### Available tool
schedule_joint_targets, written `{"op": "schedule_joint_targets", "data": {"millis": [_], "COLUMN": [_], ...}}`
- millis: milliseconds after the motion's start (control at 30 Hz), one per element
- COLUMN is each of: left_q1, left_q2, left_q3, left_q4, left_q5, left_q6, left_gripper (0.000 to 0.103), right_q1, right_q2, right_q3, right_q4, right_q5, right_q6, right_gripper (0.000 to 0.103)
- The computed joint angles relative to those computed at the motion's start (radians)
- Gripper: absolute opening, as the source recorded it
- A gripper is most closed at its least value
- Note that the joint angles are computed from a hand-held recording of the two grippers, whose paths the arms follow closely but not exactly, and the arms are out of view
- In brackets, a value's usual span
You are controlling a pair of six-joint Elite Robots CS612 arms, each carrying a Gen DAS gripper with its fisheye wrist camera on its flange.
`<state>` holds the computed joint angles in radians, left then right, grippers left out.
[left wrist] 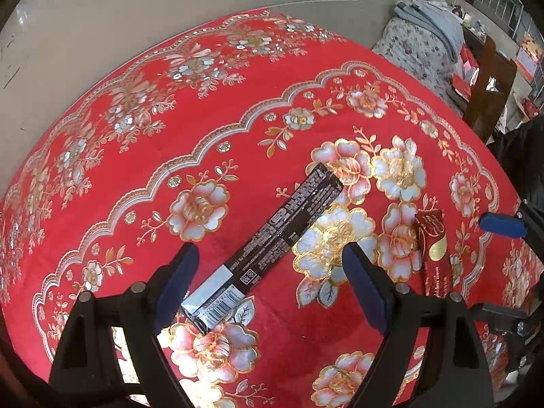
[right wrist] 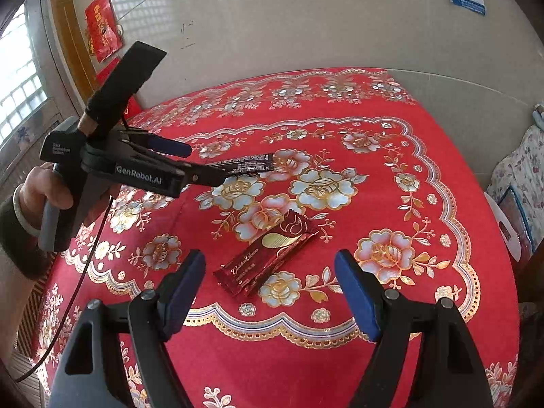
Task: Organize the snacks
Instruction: 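Grasp the dark chocolate bar with the left tool while the right tool grasps the red bar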
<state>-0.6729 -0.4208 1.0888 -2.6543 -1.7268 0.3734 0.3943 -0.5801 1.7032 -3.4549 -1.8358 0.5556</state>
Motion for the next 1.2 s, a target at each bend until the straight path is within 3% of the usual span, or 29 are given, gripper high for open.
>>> {"op": "schedule_joint_targets", "data": {"millis": [100,133,167,333,433,600,800,967,1000,1100,1200], "left_q1": [0.001,0.001,0.003,0.008,0.009,0.004,0.011,0.002,0.006,0.008,0.006], "left_q2": [0.010,0.013,0.015,0.008,-0.002,-0.020,-0.032,-0.056,-0.059,-0.065,-0.075], "left_q3": [-0.016,-0.018,-0.022,-0.007,0.017,0.064,0.084,0.145,0.152,0.168,0.188], "left_q4": [0.022,0.026,0.035,0.011,-0.016,-0.065,-0.065,-0.132,-0.139,-0.145,-0.154], "left_q5": [0.002,0.007,0.003,0.000,0.005,0.022,0.027,0.081,0.057,0.054,0.063], "left_q6": [-0.008,-0.014,-0.020,-0.041,-0.035,-0.076,-0.277,-0.327,-0.345,-0.387,-0.417], "left_gripper": [0.083,0.071,0.071,0.041,0.031,0.026,0.024,0.024,0.024,0.024,0.023], "right_q1": [0.000,-0.001,-0.001,-0.001,-0.001,0.000,0.003,-0.003,-0.004,0.001,-0.009], "right_q2": [0.001,0.002,0.002,0.004,0.005,0.007,0.012,0.022,0.025,0.028,0.025], "right_q3": [-0.004,-0.006,-0.007,-0.010,-0.012,-0.021,-0.056,-0.087,-0.091,-0.097,-0.085], "right_q4": [0.004,0.007,0.009,0.009,0.010,0.029,0.109,0.174,0.182,0.190,0.168], "right_q5": [0.001,0.001,0.001,0.003,0.004,-0.009,-0.027,-0.016,-0.012,-0.054,-0.039], "right_q6": [-0.001,-0.002,-0.003,0.000,0.000,0.001,0.004,0.013,0.010,0.003,-0.007], "right_gripper": [0.078,0.078,0.078,0.078,0.078,0.078,0.078,0.078,0.078,0.064,0.039]}}
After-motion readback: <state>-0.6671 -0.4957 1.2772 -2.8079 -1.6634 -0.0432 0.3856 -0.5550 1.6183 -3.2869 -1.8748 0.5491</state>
